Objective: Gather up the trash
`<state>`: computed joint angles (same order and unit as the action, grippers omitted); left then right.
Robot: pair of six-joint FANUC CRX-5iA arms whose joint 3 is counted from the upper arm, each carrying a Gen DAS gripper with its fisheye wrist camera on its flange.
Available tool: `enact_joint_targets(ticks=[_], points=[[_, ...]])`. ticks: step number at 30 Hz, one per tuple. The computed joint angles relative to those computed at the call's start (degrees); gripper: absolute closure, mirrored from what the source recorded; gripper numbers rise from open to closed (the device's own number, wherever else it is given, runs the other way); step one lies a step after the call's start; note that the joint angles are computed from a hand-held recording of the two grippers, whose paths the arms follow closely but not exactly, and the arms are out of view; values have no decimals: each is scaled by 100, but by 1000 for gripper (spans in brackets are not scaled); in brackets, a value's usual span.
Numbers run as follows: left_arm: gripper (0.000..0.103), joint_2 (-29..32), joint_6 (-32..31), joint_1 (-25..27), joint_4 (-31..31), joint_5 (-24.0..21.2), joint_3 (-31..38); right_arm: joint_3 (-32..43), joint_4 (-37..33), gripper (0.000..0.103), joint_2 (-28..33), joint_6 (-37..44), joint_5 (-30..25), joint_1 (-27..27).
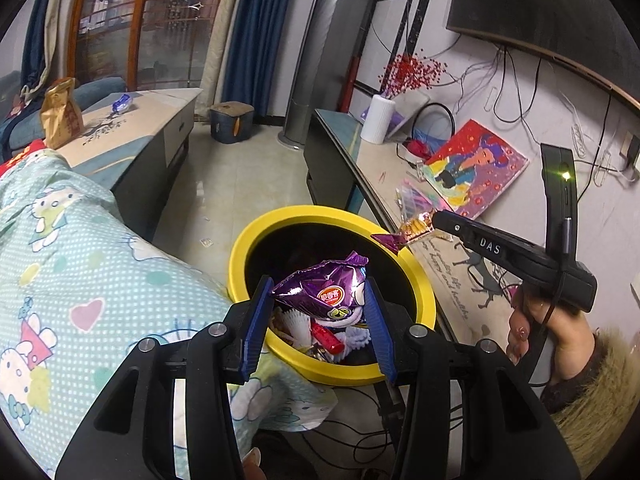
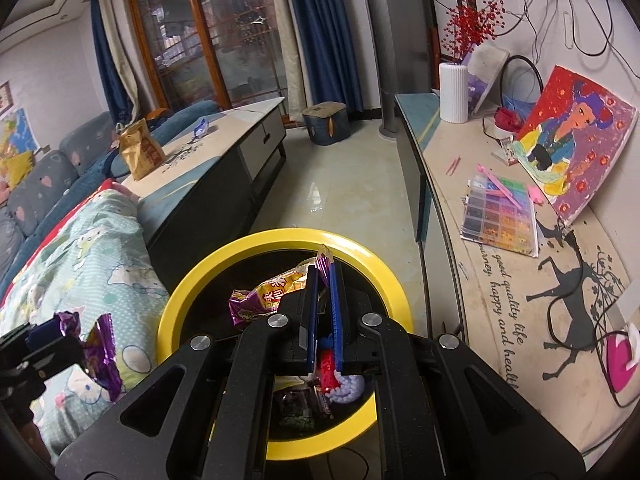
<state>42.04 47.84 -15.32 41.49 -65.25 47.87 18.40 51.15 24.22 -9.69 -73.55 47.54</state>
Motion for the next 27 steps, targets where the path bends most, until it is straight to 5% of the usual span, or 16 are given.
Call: enact_joint_targets(ticks=[9, 12, 17, 27], points=[[57, 441, 281, -125, -274, -305, 622, -93, -118, 97, -9, -156, 234, -56], [54, 651, 456, -174, -425, -405, 978, -98, -175, 84, -5, -117, 288, -64], [38, 1237, 854, -212, -600, -850, 2094, -86, -236, 69, -22, -83, 310, -59], [10, 1074, 893, -71, -573, -664, 1912, -147, -78, 53, -175, -243, 175, 50]])
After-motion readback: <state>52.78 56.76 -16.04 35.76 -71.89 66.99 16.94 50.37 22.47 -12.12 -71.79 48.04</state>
